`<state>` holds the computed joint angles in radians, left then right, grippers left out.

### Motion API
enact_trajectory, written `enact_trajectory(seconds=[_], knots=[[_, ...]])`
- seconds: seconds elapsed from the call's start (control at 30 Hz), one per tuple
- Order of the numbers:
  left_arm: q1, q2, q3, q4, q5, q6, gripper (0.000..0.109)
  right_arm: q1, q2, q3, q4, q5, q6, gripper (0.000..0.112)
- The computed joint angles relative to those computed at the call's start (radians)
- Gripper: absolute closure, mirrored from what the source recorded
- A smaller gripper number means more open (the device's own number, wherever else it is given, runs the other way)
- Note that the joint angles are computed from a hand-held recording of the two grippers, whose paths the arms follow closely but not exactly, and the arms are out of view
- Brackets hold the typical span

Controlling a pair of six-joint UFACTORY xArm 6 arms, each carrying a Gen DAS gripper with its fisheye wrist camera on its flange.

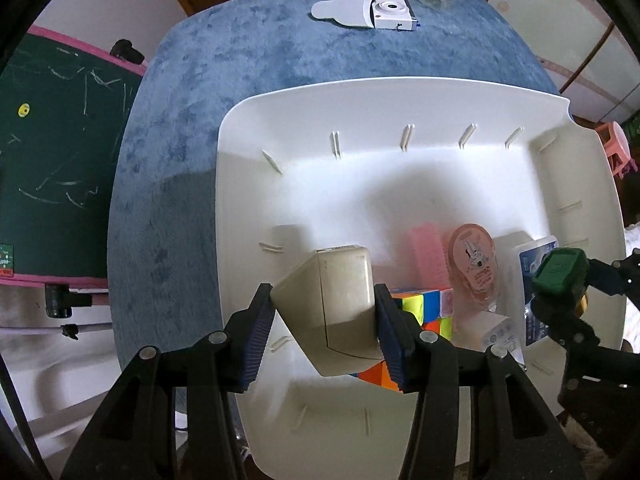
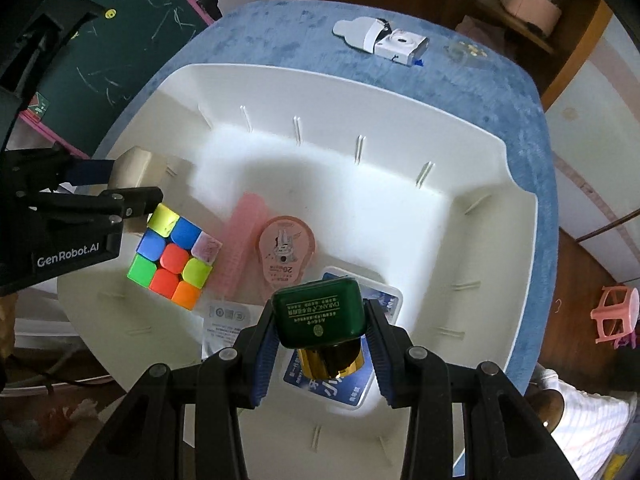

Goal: Organize rigid objects
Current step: 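Place the beige block and green-gold tin into the tray, opening both tools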

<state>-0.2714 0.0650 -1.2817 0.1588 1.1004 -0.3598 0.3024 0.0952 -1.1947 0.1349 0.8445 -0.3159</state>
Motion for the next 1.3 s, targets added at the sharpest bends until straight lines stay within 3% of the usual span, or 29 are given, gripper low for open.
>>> enact_trajectory(seconds=[0.13,0.23,0.3,0.37,1.3], knots=[[0.009,0.001,-0.003,-0.023,0.007,-0.003,0.053,0.008,0.011,-0.011,-0.009,0.007,0.0,0.07],[0.006,-0.005,-0.003,-0.013,0.009,-0.01,0.039,0.009,0.007,-0.008,0.003,0.007,-0.009,0.068],[0.003,-0.015,0.002,0.002,0.004,-0.018,0.03,0.009,-0.007,0.003,0.02,-0.014,-0.024,0.059],[0.003,-0.022,0.001,-0.002,0.003,-0.017,0.029,0.01,-0.031,0.025,0.02,-0.054,-0.032,0.052],[-0.041,-0.035,-0.101,0.087,0.018,0.0,0.029,-0.06,-0.122,0.046,0.119,-0.079,-0.018,0.052]])
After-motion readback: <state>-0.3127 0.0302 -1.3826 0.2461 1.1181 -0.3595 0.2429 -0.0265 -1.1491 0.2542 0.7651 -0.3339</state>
